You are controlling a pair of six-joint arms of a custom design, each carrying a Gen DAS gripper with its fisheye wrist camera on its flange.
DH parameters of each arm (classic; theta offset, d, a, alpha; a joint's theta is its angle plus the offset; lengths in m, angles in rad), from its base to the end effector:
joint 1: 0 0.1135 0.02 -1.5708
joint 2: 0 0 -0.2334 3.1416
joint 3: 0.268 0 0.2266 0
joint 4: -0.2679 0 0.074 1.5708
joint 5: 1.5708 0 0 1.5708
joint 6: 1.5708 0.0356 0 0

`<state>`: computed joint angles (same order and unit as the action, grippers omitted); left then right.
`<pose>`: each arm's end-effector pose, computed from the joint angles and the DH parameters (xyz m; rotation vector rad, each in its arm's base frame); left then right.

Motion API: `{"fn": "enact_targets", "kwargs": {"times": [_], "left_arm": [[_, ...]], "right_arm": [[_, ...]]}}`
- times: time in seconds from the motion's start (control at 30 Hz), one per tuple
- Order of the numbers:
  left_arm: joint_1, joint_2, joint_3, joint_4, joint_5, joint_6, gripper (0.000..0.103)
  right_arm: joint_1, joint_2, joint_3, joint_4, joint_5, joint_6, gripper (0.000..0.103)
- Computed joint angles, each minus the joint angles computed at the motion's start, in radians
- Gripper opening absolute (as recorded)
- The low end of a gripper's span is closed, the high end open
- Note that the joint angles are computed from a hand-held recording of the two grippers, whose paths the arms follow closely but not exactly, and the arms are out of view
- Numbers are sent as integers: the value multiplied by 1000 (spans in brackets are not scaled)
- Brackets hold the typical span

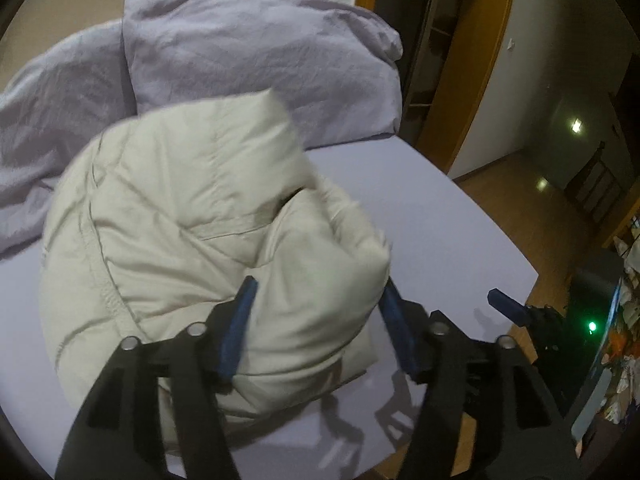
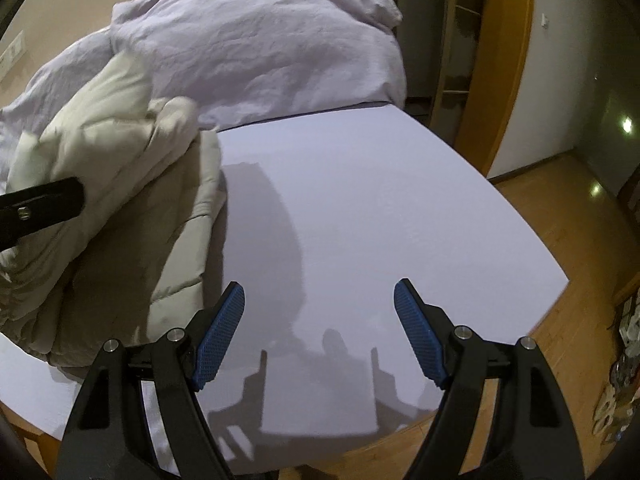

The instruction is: Fold large clothes

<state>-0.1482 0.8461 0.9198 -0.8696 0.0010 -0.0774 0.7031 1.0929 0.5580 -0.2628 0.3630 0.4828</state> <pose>0.1538 -0.0230 0.2859 0.0844 2.3678 -0.1100 0.1654 0.1237 0.1842 -0.0822 2.3085 0.1734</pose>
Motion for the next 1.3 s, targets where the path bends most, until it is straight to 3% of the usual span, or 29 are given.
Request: {"fn": "enact_targets", "kwargs": {"times": [0.2,0.33,0.5,0.73,1.03,1.3], "left_arm": [[60,-109,99,-125,48,31,74],[331,-126,162,-177,201,157,76],[660,-34,191,-175,366,304,76],[915,130,193,-75,431,411,76],[963,390,204,63,423,348,76],[870,367,67,199,408,306,76]], "right_arm": [[-28,-66,60,-42,-27,-50,79],[-33,-54,143,-61,-65,-69,79],[-24,46,277,-59,-120,-90,79],[37,217,471,-62,-124,-110,79],[90,373,641,-69,-114,-111,74],[100,477,738,-77,-132,-108,66]]}}
